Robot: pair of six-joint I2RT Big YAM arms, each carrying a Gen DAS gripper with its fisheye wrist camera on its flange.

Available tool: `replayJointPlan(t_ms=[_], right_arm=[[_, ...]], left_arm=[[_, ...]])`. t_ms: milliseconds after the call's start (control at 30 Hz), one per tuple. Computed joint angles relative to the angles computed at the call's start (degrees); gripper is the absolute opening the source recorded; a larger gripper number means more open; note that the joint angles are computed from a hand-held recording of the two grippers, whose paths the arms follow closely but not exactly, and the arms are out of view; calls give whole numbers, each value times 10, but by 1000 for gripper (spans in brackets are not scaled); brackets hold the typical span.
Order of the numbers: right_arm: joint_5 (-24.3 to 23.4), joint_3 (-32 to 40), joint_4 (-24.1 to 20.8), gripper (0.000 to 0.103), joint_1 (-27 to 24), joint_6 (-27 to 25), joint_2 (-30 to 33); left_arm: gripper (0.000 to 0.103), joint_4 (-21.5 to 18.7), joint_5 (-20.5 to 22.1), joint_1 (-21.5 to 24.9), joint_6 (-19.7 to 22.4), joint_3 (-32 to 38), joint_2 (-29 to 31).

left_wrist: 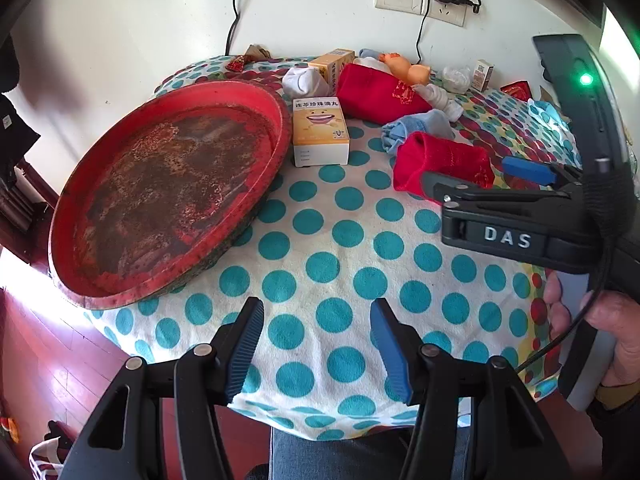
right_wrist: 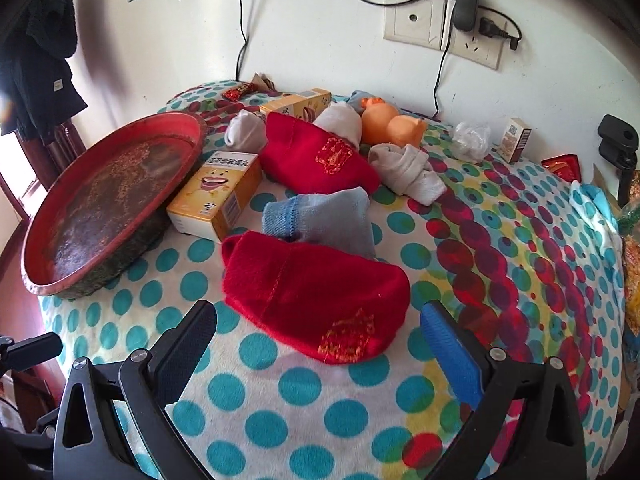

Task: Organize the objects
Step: 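Grasp the red knit sock with the right gripper, then grasp the blue-gray sock with the left gripper while the right gripper holds the red sock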

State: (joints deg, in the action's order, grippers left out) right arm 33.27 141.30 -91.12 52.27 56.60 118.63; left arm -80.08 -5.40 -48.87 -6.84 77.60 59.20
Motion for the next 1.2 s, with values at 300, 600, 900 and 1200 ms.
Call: replayJointPlan(t_ms=[300,600,900,1200], right_arm=[[-36,-41,52,76,-22,-19,-10],[-39,-132,125,43,-18,-39,-66],[20,-178,94,42,-31,19,-107],[86,-190,25,42,-81,89,-110]], left_arm=[[57,6,6,4,9,9,32],[57,11,15,-3,2,15,52],[57,42,28,-21,8,33,76],[57,73,18,-62,20,105,149]])
